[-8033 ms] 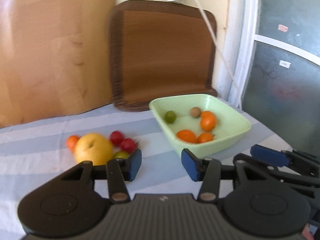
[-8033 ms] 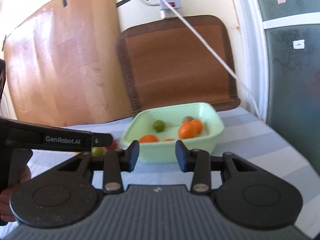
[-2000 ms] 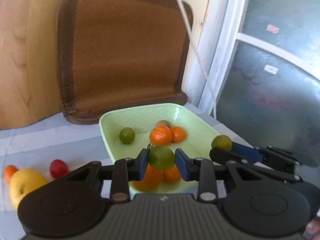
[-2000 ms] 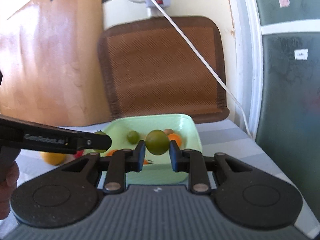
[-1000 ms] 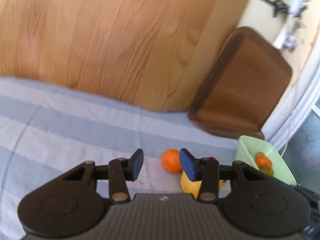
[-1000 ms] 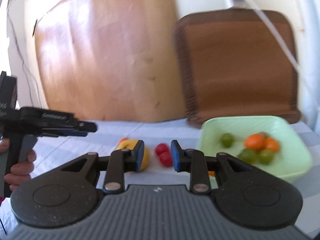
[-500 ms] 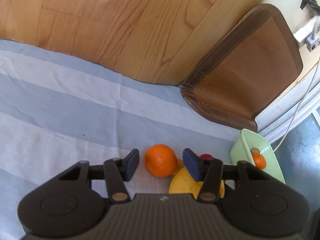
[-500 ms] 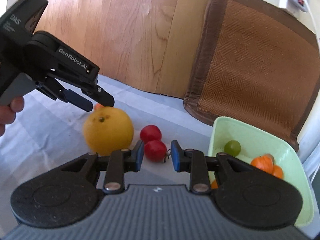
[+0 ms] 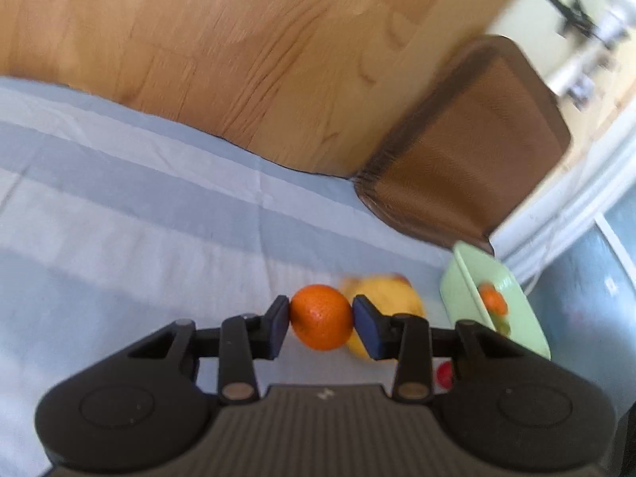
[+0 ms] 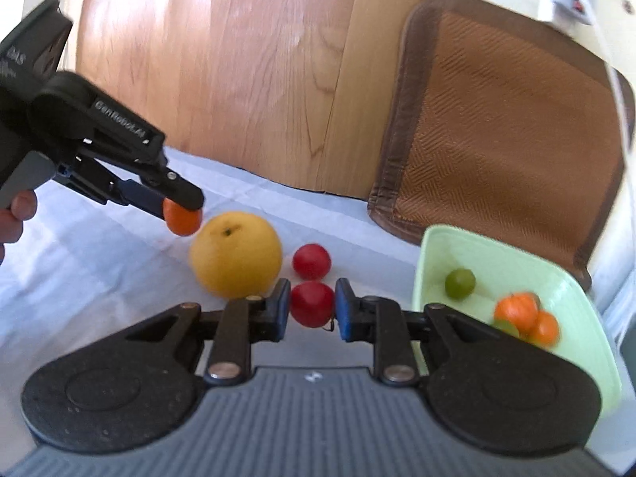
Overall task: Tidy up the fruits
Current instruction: 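Grasp the mandarin orange with the left gripper while the right gripper grasps a red tomato, then carry the orange and red tomato over the basket and open both grippers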
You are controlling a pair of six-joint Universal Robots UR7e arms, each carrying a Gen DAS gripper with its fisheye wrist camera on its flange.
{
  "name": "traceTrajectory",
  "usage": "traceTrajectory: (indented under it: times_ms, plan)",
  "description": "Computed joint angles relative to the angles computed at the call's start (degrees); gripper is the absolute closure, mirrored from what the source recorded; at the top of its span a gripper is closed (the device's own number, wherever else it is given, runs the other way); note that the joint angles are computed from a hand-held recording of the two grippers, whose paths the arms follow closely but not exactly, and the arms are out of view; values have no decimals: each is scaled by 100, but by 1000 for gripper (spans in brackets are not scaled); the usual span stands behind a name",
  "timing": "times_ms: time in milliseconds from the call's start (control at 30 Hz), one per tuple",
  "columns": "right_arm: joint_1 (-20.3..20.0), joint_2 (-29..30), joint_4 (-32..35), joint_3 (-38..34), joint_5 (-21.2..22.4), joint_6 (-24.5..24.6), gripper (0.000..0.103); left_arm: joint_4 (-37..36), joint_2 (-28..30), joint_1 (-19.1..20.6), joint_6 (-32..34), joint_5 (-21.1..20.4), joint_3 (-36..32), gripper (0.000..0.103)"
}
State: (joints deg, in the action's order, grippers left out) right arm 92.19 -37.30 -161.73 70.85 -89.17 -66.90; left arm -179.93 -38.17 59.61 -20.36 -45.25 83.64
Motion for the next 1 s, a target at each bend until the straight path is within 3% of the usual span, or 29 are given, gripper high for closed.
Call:
traceTrajectory:
  times_ms: [233, 367, 533, 600, 633, 867, 933, 1000]
  plan:
    - [-290, -833, -59, 1145, 282, 132, 78, -231, 257, -534, 644, 372, 446, 67]
    - [-346, -861, 26, 1158, 351, 289, 77, -87, 502, -650, 879, 809, 302, 67]
    - [-356, -758, 362, 923, 423, 471, 73, 3, 544, -676, 799, 1042, 297, 66]
    - [-344, -693, 460, 829, 419, 508, 61, -52, 571, -688, 898, 1090, 318, 66]
    - [-339, -675, 519, 797, 428, 518, 59, -100, 572, -692, 976, 1114, 348, 66]
    - [-289, -500, 639, 615, 182, 641, 60, -104, 674, -752, 1037, 1349, 334, 66]
    - [-298, -549, 572, 692, 182, 566, 72, -243, 715, -773, 1113, 1403, 357, 67]
    - [-334, -614, 579, 745, 277, 588, 72, -217, 712, -784, 1099, 1416, 349, 68]
